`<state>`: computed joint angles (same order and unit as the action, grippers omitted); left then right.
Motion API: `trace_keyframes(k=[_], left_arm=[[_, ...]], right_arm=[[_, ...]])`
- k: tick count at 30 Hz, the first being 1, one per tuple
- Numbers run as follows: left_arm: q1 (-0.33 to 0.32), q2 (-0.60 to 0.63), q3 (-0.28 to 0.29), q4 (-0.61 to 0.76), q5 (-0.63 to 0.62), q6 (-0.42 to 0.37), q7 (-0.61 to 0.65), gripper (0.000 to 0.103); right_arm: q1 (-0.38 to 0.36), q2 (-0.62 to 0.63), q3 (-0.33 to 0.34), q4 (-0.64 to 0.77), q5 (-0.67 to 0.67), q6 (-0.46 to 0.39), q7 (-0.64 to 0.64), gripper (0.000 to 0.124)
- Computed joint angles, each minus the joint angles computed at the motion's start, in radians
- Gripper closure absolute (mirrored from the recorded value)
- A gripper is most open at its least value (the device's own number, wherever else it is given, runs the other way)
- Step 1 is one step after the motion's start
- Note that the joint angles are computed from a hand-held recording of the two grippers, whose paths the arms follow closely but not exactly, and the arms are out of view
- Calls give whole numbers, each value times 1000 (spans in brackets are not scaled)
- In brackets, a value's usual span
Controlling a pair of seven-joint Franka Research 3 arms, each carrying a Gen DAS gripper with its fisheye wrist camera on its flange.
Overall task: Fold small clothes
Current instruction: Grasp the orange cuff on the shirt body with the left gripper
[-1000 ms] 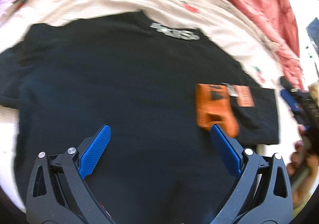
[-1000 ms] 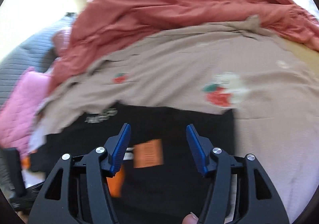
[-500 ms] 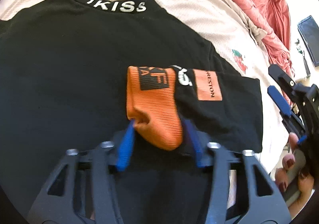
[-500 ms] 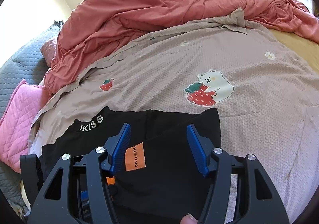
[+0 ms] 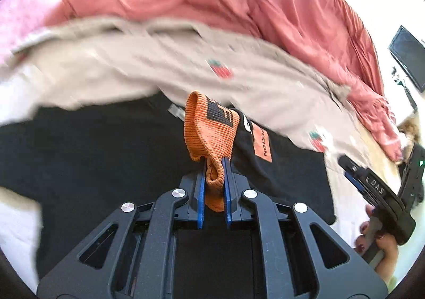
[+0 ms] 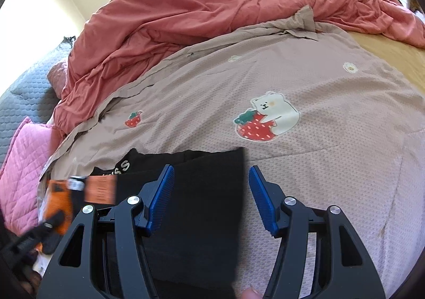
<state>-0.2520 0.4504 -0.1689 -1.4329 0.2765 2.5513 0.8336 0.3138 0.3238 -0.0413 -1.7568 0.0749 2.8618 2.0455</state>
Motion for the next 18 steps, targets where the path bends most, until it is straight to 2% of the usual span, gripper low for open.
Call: trace_keyframes(k=[2,4,6,11,14,18], left_arm=[[-3,-42,33,-45,46,-2,-30,97],[9,-71,43,-83,64,-5,-52,97],[27,-104,49,-136,76,0,-73,97],[76,-123,32,-204,48,13,-76,97],[91,-119,25,-222,30,8,-53,97],[100,-117,22,-238,16,12,-41,97]], right_arm=[[10,2,-16,0,-13,-7,29,66],[43,2,-63,1,-77,-27,103,66],[53,0,-81,-2,-123,-43,153,66],[58,8,-83,6,-207,-63,196,66],[68,22,-68,24,-259,-47,165,66],[43,63,25,64,-197,-31,-23,66]])
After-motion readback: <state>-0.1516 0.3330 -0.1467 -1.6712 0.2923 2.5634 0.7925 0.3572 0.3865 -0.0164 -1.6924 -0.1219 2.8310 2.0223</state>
